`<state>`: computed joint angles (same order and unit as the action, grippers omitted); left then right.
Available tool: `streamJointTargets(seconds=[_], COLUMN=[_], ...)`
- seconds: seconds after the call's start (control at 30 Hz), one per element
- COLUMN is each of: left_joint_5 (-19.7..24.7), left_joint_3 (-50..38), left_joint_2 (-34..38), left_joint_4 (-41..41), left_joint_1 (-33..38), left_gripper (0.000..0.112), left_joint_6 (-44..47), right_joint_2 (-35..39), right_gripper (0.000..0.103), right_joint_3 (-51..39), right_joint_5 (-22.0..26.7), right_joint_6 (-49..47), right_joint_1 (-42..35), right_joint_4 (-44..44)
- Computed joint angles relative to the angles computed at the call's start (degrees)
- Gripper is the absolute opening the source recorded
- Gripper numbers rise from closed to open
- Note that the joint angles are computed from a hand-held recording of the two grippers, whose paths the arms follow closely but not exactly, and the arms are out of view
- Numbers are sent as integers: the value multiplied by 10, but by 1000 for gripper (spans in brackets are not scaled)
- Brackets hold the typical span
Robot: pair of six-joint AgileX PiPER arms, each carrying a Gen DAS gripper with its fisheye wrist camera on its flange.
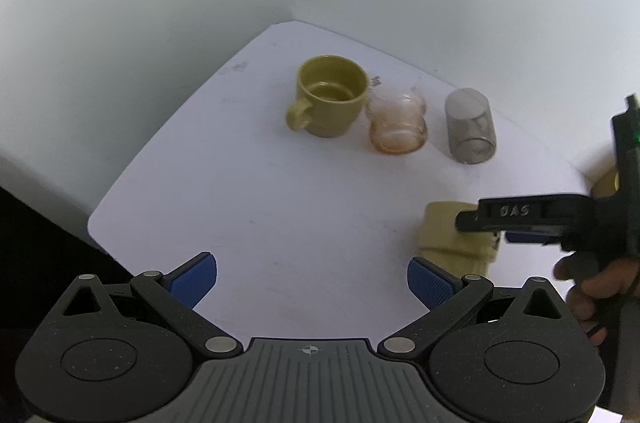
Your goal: Flip cup upright
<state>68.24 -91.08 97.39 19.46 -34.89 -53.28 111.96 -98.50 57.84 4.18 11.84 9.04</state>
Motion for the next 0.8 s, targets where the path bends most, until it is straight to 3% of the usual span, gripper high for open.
streamJointTargets(seconds=[0.2, 0.33, 0.5, 0.67, 0.8], left_joint_5=[-32, -75, -143, -149, -135], left_joint_3=[6, 22, -16, -79, -103], left_joint_2=[29, 62, 134, 210, 244], left_joint_4=[51, 128, 104, 63, 77], left_joint_1=[-41, -89, -109, -115, -126], left_gripper=[103, 103, 103, 102, 96], left_joint_6=[-26, -62, -23, 3, -20], right_joint_2=[-76, -138, -178, -192, -195], right_gripper=[72, 75, 75, 75, 75], right_joint_3=[63, 135, 185, 204, 210], right_joint_5=[-30, -59, -53, -39, -36], right_joint_6=[-29, -55, -116, -182, -233], right_joint_1=[-54, -101, -176, -244, -290], right_joint_4=[7, -25, -1, 24, 45])
